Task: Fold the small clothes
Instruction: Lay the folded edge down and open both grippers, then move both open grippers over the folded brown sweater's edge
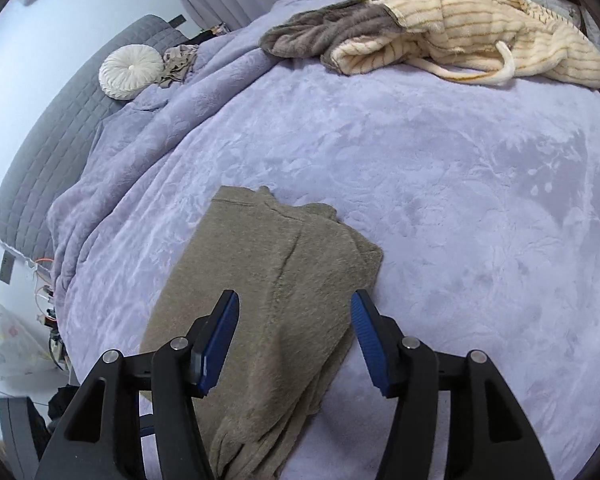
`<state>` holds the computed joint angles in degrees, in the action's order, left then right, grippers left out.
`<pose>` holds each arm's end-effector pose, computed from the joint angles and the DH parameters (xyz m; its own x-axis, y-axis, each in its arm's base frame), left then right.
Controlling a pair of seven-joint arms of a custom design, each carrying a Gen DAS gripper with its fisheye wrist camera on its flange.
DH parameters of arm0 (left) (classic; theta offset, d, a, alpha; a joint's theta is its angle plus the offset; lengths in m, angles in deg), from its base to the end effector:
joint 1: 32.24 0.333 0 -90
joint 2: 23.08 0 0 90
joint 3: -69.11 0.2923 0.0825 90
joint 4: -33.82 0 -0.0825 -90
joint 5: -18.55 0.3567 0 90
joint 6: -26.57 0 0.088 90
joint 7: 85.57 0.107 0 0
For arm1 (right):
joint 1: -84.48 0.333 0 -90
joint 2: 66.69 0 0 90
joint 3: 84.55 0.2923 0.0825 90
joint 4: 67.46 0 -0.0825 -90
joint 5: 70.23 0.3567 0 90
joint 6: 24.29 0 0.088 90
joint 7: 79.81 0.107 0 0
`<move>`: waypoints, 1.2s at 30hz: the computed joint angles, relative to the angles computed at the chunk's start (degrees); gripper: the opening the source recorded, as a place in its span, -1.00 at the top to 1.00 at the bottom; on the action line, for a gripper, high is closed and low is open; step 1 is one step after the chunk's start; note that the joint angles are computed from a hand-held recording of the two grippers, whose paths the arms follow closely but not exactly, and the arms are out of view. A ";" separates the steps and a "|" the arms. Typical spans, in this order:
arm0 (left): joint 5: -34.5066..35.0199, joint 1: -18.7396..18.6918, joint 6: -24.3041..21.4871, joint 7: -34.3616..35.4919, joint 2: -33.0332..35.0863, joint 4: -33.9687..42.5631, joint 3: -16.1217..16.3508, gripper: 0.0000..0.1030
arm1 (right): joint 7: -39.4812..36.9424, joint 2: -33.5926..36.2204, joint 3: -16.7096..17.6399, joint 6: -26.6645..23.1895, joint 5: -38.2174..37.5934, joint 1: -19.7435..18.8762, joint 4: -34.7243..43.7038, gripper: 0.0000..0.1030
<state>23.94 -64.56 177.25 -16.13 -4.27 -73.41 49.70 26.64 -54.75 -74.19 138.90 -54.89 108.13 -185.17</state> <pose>0.4033 -0.4878 0.3902 -0.5656 -0.8045 0.1814 -0.7904 0.4661 -0.3975 0.5074 0.3197 0.3972 0.1424 -0.9151 -0.3772 -0.9021 0.0368 -0.4299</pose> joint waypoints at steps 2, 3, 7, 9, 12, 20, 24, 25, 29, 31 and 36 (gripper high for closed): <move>-2.93 2.82 5.04 2.28 -4.34 -6.09 -0.47 -0.50 | -2.02 -1.04 1.35 1.55 1.37 0.14 -0.78 -0.21; -2.11 2.89 6.29 0.92 -5.52 -7.76 0.51 -0.50 | -3.50 -1.01 2.31 2.35 2.99 0.11 -0.76 -0.21; 0.80 3.99 6.30 -6.19 -4.97 -8.77 3.97 -0.50 | -13.40 1.02 7.76 4.33 14.04 -1.11 -0.13 -0.21; -0.31 5.36 4.84 -6.20 -2.60 -7.38 3.62 -0.50 | -11.60 2.61 6.39 4.04 12.64 1.18 0.00 -0.21; 2.13 4.72 2.86 -8.60 1.14 -5.57 4.38 -0.54 | -4.18 3.91 2.40 2.93 6.70 4.77 -1.54 -0.20; 0.48 5.83 7.02 -7.74 0.15 -7.48 3.70 -0.77 | 4.31 -1.20 1.65 12.06 1.98 4.94 -10.94 -0.20; 1.63 5.90 4.87 -7.16 3.47 -1.03 3.97 -0.77 | 16.59 0.56 -7.00 11.85 -11.46 10.44 -7.14 -0.20; 1.37 6.05 4.36 -6.51 4.33 0.22 3.79 -0.77 | 18.69 2.06 -7.93 10.76 -13.49 10.66 -5.07 -0.20; 6.04 3.06 0.85 -9.27 8.23 6.09 6.65 -0.77 | 17.71 10.71 -3.92 4.09 -11.03 4.94 5.04 -0.09; 6.64 3.02 -0.57 -9.19 10.40 8.42 6.95 -0.77 | 21.05 13.72 -6.44 0.99 -13.13 6.03 8.36 -0.09; 3.76 5.06 -1.50 -5.85 13.39 11.16 5.35 -0.77 | 18.84 17.16 -3.84 2.36 -11.58 2.32 11.33 -0.14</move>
<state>27.70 -59.50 175.75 -21.98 9.12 -62.24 55.05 45.48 -37.59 -78.03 141.26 -66.46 110.44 -173.84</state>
